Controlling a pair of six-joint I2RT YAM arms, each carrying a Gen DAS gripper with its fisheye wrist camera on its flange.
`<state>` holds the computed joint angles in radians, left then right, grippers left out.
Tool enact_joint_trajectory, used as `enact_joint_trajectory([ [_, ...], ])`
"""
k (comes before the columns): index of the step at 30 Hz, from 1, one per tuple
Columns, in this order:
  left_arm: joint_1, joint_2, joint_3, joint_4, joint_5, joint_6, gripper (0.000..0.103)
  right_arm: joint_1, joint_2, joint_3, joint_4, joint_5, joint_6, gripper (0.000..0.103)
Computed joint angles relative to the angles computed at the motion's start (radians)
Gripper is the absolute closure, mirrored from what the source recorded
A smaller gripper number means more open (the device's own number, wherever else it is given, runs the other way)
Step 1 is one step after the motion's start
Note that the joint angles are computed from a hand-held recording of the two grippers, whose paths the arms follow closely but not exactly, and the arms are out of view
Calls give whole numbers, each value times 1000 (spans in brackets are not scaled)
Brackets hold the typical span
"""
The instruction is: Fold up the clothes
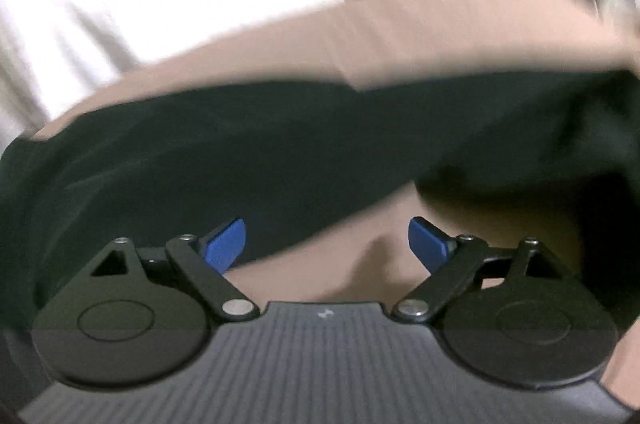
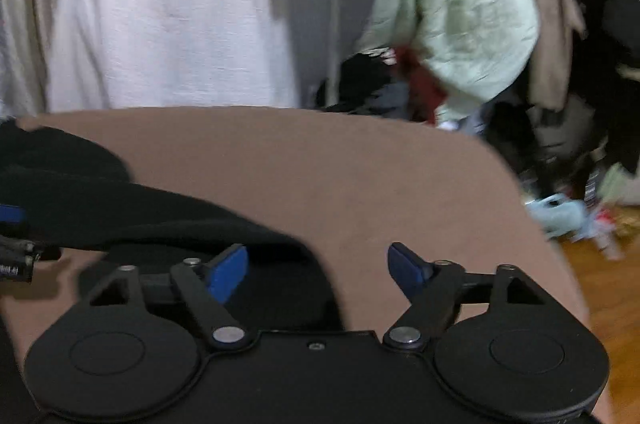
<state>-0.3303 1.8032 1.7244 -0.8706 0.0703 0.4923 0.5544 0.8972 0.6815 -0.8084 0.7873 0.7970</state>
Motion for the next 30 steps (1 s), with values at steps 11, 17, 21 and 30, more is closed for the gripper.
enact_joint_trajectory([
  [11, 56, -42, 28, 154, 24, -225, 99, -344, 111, -69, 136, -443, -102, 22],
  [17, 214, -182, 31, 119, 84, -241, 98, 12, -42, -56, 126, -155, 8, 97],
  [21, 360, -277, -75, 148, 55, -251, 98, 406, -56, 44, 168, -18, 104, 95],
  [30, 584, -158, -17, -20, 172, -177, 98, 491, 259, 51, 420, -748, -52, 85],
])
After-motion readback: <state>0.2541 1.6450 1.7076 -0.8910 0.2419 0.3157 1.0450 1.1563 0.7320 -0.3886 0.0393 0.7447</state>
